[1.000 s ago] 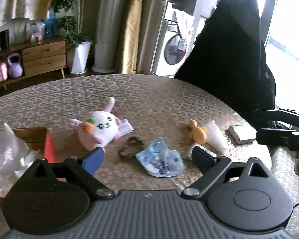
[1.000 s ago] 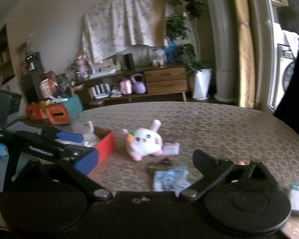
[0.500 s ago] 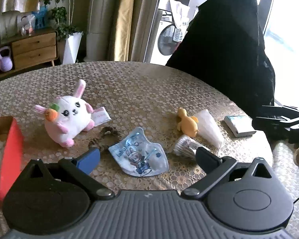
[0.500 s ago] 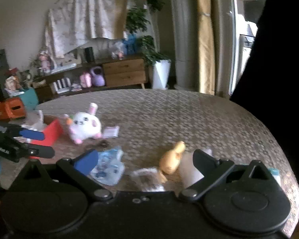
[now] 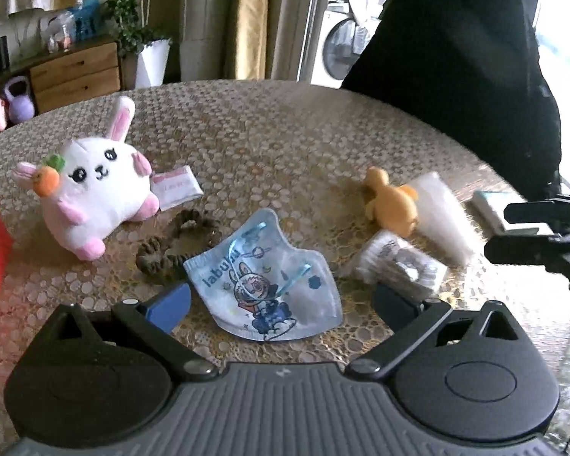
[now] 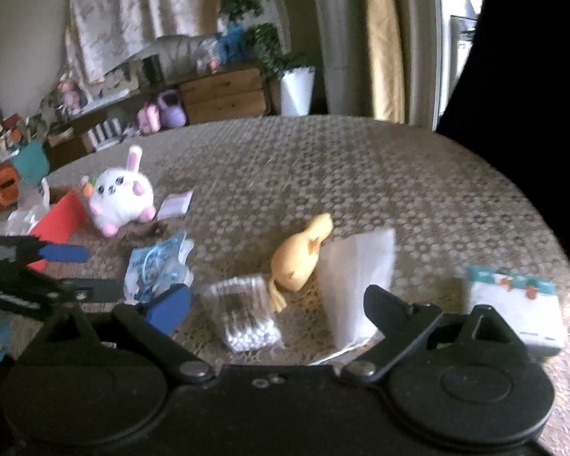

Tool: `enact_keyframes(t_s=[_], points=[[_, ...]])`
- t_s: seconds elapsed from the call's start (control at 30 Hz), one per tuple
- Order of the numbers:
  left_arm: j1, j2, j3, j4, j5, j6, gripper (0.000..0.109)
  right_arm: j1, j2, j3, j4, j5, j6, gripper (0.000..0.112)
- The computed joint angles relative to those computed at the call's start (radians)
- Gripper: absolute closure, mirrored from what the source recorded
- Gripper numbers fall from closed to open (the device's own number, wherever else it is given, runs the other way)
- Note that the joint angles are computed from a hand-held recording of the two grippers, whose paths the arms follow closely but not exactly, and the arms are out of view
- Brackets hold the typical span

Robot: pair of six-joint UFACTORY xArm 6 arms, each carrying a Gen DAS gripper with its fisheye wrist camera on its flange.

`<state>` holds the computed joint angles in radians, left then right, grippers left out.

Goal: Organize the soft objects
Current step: 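Grasp the blue printed face mask with the left tool while the right tool grasps the cotton swab pack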

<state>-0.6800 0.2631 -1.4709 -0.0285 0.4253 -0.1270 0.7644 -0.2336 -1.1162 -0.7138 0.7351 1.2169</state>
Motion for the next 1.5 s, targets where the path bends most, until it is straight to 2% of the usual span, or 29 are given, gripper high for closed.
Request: enact_keyframes(t_s=[0.33,0.5,0.73,0.93,1.0,1.13,1.17,1.5], points=[[-0.006,0.122,-0.126,0.094,0.075,-0.119,0.006,-0.037,0.090,-0.025,0.168,-0.078,-0.243,0.029],[-0.008,0.152,-0.157,0.127,0.104,-0.156,0.006,-0.045,0.128,-0.039,0.209,-0.086,-0.297,0.033],[-0.013,0.149,-0.145,0.223,0.088,-0.213,0.009,-0.047,0.163,-0.056,0.216,-0.088,-0.308,0.043],[-0.007,0.136,-0.132,0.259,0.081,-0.256,0.027,-0.041,0.185,-0.076,0.207,-0.074,-0.295,0.058],[-0.002,0.131,-0.128,0.271,0.081,-0.277,0.042,-0.037,0.194,-0.086,0.193,-0.063,-0.286,0.061],[0.011,0.124,-0.124,0.264,0.078,-0.286,0.059,-0.032,0.196,-0.094,0.176,-0.052,-0.262,0.069],[0.014,0.123,-0.124,0.267,0.081,-0.292,0.067,-0.031,0.197,-0.095,0.177,-0.049,-0.261,0.071],[0.037,0.097,-0.101,0.183,0.065,-0.239,0.091,-0.007,0.197,-0.115,0.156,-0.014,-0.223,0.078]])
